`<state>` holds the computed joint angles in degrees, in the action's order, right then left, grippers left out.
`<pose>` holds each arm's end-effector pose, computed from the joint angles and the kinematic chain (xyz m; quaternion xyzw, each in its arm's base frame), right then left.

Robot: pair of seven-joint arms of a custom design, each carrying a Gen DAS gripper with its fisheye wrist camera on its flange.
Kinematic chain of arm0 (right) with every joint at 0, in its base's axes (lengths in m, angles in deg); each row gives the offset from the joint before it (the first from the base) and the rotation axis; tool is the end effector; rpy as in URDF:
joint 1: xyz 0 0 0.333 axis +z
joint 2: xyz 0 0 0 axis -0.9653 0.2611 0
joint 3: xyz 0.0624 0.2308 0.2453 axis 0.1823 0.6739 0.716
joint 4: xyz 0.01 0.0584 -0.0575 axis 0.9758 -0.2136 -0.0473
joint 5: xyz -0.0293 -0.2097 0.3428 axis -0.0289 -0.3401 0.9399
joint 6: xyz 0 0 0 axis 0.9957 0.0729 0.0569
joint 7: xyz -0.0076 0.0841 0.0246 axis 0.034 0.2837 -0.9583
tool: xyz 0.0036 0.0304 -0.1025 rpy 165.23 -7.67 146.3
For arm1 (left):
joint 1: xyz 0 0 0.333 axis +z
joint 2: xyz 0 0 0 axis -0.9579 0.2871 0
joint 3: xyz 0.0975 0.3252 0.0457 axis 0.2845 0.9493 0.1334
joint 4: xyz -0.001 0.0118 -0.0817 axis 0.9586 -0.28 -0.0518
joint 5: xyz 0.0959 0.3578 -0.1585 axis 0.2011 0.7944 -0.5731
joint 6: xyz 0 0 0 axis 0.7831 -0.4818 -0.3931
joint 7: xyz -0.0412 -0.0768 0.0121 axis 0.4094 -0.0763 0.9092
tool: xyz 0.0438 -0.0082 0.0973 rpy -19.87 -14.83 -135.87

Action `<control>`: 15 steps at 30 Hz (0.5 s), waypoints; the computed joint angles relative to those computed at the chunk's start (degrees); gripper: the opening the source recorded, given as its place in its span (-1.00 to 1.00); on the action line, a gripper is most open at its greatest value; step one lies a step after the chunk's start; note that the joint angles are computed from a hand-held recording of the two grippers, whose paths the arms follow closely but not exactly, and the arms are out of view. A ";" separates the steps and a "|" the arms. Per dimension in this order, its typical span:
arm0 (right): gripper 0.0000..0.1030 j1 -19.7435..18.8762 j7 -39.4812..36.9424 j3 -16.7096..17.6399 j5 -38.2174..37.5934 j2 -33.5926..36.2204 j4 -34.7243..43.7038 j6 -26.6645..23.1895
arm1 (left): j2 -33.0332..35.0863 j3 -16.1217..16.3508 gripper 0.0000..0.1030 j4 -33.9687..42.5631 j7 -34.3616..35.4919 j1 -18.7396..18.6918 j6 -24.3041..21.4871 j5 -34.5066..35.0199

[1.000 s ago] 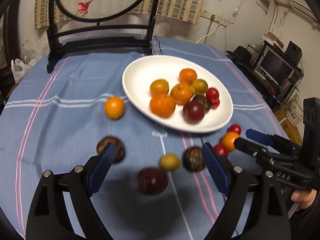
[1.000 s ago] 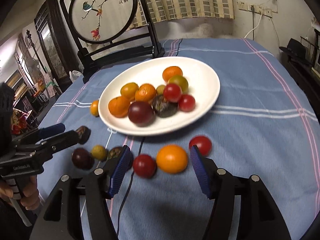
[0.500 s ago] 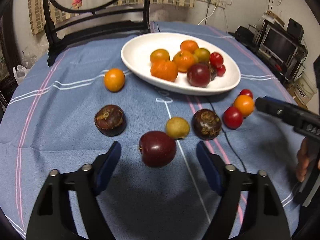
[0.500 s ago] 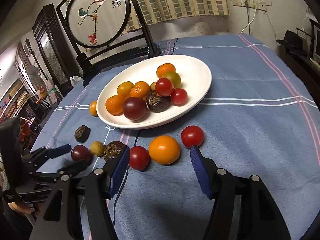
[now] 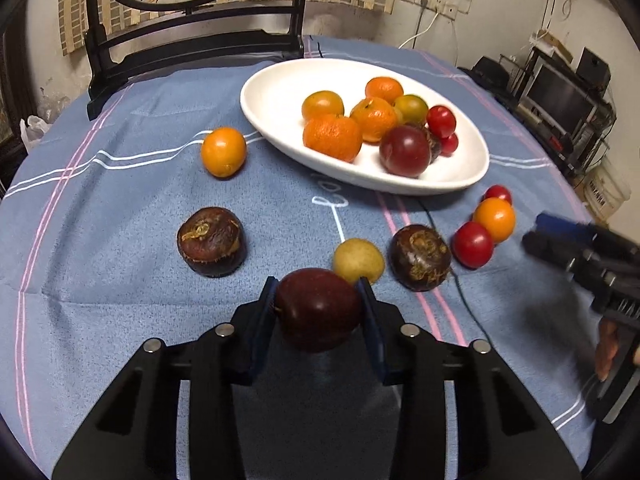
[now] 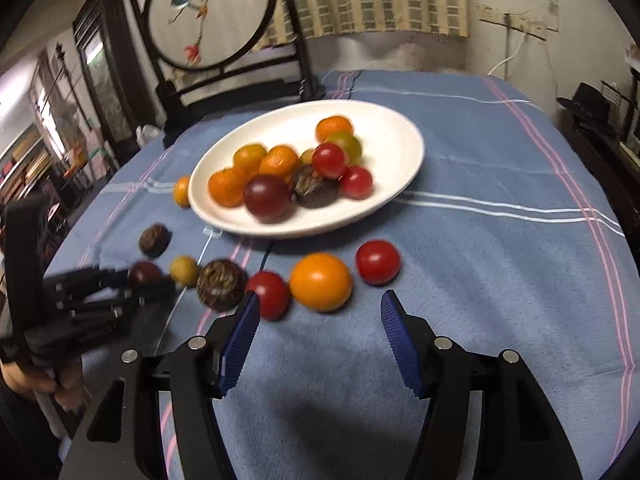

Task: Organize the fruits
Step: 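Grasp the dark red plum with the left tool while the right tool grasps an orange tomato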

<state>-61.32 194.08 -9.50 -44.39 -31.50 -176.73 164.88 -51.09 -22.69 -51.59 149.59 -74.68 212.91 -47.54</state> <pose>0.6459 0.1166 0.4477 -0.5261 0.7824 -0.2170 0.2530 0.7105 -0.2149 0.3814 -0.4082 0.8575 -0.3045 0.0739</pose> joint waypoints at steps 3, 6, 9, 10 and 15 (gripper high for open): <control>0.23 -0.65 -3.66 1.32 2.66 0.82 0.59 -0.69 | 0.49 -0.97 -0.24 0.97 1.06 1.13 -1.94 -1.53; 0.23 -0.08 -4.16 1.00 3.30 1.49 1.36 -2.09 | 0.70 -1.50 -0.24 1.57 2.16 1.89 -3.75 -3.11; 0.21 0.92 -0.42 -0.55 1.53 1.47 1.33 -2.76 | 0.61 -1.17 -0.24 1.77 2.49 1.84 -4.55 -4.04; 0.15 1.27 1.54 -1.14 0.60 1.35 1.30 -3.16 | 0.56 -1.08 -0.24 1.75 2.61 1.82 -4.74 -4.29; -0.06 0.64 1.99 -0.26 -0.09 2.43 3.00 -7.41 | -0.13 -1.42 -0.24 0.98 4.78 2.24 -5.22 -6.17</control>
